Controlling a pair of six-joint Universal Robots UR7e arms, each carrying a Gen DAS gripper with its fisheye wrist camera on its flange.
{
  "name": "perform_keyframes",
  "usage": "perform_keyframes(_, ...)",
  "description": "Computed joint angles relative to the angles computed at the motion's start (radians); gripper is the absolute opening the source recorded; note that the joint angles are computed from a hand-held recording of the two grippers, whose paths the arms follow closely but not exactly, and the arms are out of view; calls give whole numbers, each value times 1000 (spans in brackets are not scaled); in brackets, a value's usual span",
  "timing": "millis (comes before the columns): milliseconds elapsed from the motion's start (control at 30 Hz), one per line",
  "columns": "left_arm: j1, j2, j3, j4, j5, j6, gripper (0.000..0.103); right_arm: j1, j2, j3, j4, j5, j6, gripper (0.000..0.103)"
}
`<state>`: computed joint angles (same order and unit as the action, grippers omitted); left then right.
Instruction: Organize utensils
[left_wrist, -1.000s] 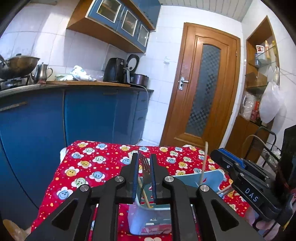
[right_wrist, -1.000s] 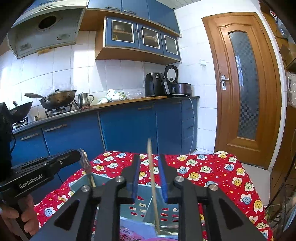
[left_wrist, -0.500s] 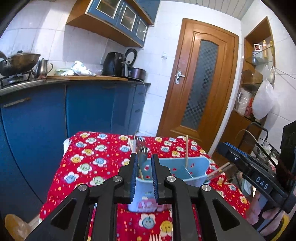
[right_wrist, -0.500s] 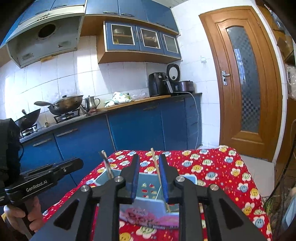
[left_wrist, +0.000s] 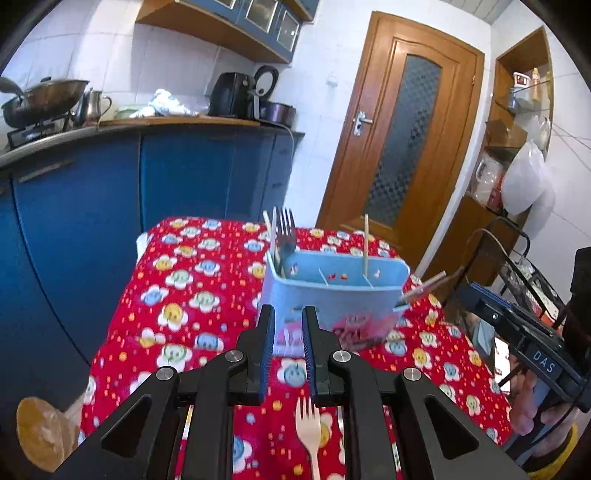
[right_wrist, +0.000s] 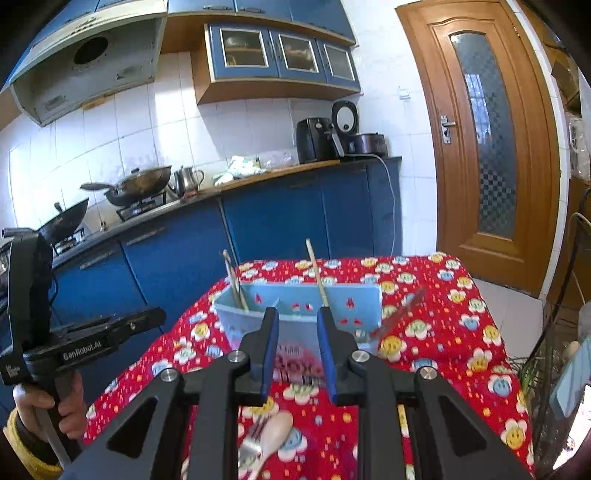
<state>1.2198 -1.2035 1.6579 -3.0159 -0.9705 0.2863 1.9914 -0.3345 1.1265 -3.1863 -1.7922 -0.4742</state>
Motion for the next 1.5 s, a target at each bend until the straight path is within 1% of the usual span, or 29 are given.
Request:
perform_keyframes(100,-1,-17,23,23,9,-25,15,0,-26,53,0,-22,4,24)
perform_keyframes(233,-3,-36,50,50,20,-52,15,-7,-60,112,31,-35,23,24)
perform_keyframes(400,-1,-64,97,58,23,-90,15,-12,-94,187,62,-87,6,24)
perform_keyframes(500,3,-79,122,78,21,-127,15,-18,-115,229,89,-104,17,25)
perform_keyframes(633,6,-95,147,101,17,-162,15,-23,-140,276,134,-129,14,31)
perform_keyframes(767,5,-113,180,93,15,-179,15,-23,-165,319,179,-153,2,31)
perform_keyframes(833,5,-120,190,91,17,-183,15,-24,-180,340,198,-153,-9,32)
perform_keyframes(967,0,-132,207,87,24,-190,15,-31,-215,384,245,-139,-38,38)
perform_keyframes(1100,-5,-143,225,73,26,-194,15,-34,-241,414,278,-136,-58,39)
perform_keyframes(1200,-7,-145,232,71,26,-196,15,-34,-254,424,303,-154,-79,40)
perform_keyframes(1267,-8,-145,233,72,24,-194,15,-36,-261,424,334,-157,-95,42)
perform_keyframes(1333,-9,-146,239,71,24,-194,15,-37,-264,425,355,-172,-124,42)
perform_keyframes(1400,-9,-146,241,73,24,-195,15,-35,-260,431,348,-200,-159,42)
perform_keyframes(1500,-8,-147,243,76,25,-199,15,-39,-257,434,361,-216,-199,42)
